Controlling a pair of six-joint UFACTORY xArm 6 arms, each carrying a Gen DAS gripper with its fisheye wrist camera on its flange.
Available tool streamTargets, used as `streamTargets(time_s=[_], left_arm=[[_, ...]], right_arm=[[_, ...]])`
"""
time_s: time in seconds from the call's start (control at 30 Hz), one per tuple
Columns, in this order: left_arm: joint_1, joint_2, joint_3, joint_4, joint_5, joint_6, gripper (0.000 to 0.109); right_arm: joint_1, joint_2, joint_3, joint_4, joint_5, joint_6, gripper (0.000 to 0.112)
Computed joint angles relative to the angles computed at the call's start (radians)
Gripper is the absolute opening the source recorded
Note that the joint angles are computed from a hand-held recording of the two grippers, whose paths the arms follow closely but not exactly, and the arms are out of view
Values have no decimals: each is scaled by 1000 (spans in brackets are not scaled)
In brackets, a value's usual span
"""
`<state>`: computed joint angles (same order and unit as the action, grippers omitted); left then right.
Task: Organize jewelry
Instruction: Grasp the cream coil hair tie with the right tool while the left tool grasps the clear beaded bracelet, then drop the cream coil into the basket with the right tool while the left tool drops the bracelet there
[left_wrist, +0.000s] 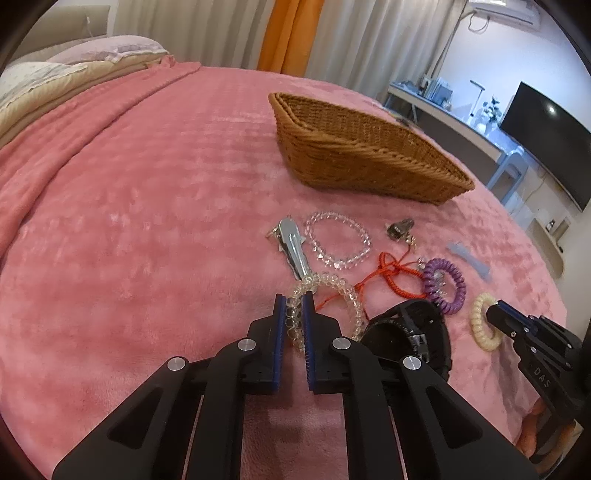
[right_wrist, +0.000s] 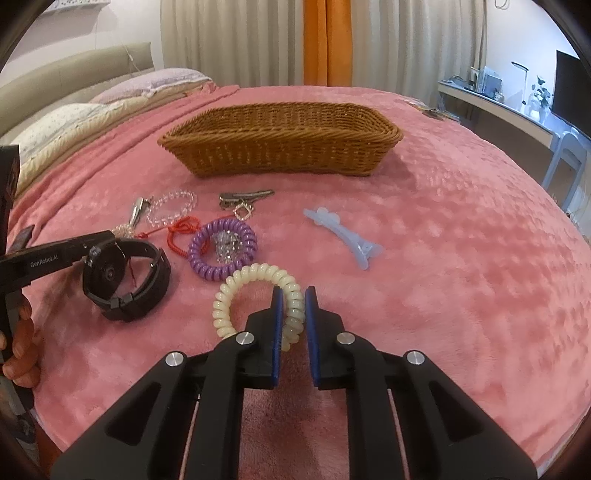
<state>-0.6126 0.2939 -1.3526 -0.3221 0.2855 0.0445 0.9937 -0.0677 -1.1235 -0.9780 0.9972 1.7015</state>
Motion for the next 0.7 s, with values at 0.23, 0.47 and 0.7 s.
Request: streamTargets(time_s=[0.23,0.47,0.7], left_arm=[[-26,-59,54,-211,-106,197,7],[-49,-102,32,-438,-151,377,7],[-47,12,-212,-200,-133,186,7]], right_arm=[[24,-25,-21,-40,55,15,10],[37,-53,-81,-111,125,-21,10],[-46,-1,-245,-201,143,-142,10]])
